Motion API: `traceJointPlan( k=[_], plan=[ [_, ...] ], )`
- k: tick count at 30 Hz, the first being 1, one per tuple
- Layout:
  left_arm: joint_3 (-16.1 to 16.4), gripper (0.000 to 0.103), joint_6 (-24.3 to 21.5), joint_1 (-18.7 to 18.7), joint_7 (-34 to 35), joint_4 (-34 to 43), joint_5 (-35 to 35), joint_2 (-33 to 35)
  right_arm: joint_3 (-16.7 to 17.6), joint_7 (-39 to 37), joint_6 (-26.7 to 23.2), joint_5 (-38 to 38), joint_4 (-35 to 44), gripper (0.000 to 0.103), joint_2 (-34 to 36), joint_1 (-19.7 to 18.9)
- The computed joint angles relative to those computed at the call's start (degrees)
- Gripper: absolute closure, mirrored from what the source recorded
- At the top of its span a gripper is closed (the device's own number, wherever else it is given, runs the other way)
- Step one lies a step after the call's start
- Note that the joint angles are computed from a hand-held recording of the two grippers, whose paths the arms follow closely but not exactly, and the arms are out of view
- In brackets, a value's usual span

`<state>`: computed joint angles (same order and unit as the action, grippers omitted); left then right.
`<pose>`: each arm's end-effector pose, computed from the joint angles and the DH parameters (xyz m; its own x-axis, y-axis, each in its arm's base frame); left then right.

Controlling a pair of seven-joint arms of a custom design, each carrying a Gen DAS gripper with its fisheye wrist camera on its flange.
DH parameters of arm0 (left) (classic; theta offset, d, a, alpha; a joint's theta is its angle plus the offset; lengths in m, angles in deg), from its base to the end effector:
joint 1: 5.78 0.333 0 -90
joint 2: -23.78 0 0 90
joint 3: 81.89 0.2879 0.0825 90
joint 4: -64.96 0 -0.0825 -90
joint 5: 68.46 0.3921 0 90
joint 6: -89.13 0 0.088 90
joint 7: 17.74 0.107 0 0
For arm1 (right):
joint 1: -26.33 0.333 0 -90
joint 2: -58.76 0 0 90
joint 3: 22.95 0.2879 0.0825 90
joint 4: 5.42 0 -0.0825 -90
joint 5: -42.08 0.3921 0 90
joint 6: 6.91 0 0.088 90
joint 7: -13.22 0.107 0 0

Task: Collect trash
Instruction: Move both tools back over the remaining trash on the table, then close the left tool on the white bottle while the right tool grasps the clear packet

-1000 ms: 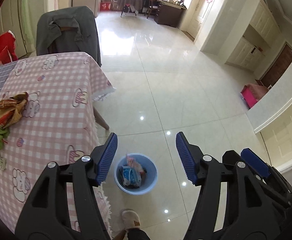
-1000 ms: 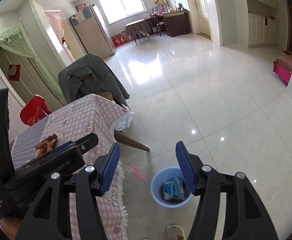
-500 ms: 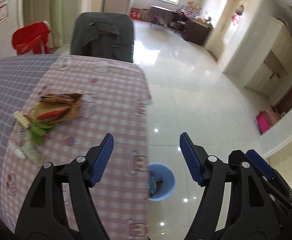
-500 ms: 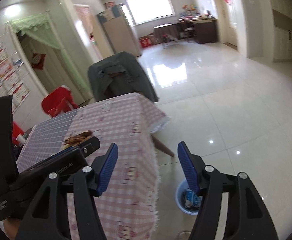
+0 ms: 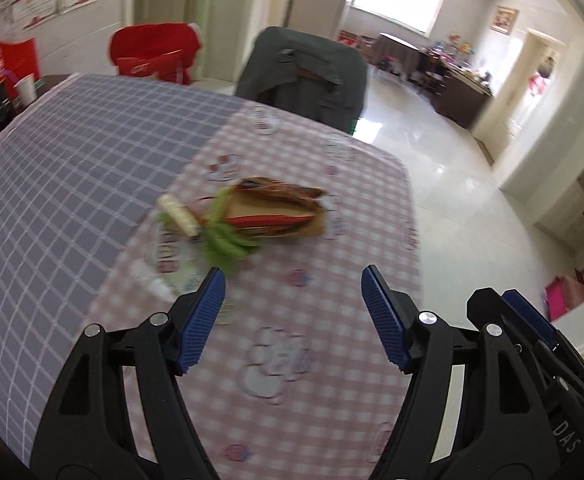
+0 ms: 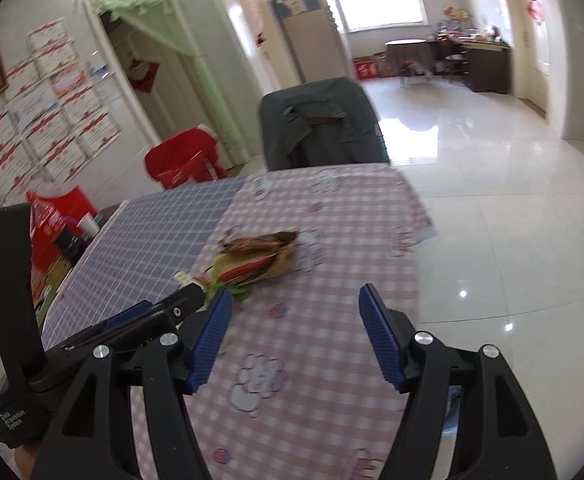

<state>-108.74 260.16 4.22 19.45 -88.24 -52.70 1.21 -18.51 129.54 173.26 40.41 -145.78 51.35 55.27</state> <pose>0.4311 -0.1463 0.3895 0.2582 -0.9436 0.2071 -0.7176 -0.3309 -0.6128 0.4377 0.2921 0.4140 0.2645 -0.9175 -0.2970 -0.7415 0.0034 -0.6710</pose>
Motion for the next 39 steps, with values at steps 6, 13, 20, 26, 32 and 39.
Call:
traceJointPlan(
  k=[6, 13, 20, 26, 32, 39],
  plan=[
    [3.3, 0.033, -1.1, 1.2, 0.6, -5.4, -2.4, -3.8, 0.5, -9.7, -1.7, 9.5, 5.1, 0.036, 5.3, 4.6],
    [5.5, 0.033, -0.9, 4.5, 2.4, -9.2, -4.9, -3.4, 6.2, -13.5, -4.2, 10.2, 11.3, 0.036, 12.7, 1.6],
    [6.7, 0.033, -0.2, 7.0, 3.4, -10.0, -6.4, -0.6, 11.2, -15.9, -7.7, 6.7, 18.7, 0.036, 21.4, -2.5],
    [7.4, 0.033, 2.0, 8.3, 4.5, -9.0, -6.8, 3.1, 12.7, -18.8, -10.4, 2.4, 26.1, 0.036, 29.7, -3.0],
    [8.1, 0.033, 5.9, 8.0, 6.3, -7.8, -8.0, 7.2, 13.9, -21.8, -11.8, -0.3, 31.7, 0.036, 35.7, -3.6],
    [0.8, 0.033, 9.6, 15.9, 3.9, -5.5, -3.7, 11.0, 13.5, -25.1, -11.3, -2.2, 32.6, 0.051, 37.3, -3.3]
  ],
)
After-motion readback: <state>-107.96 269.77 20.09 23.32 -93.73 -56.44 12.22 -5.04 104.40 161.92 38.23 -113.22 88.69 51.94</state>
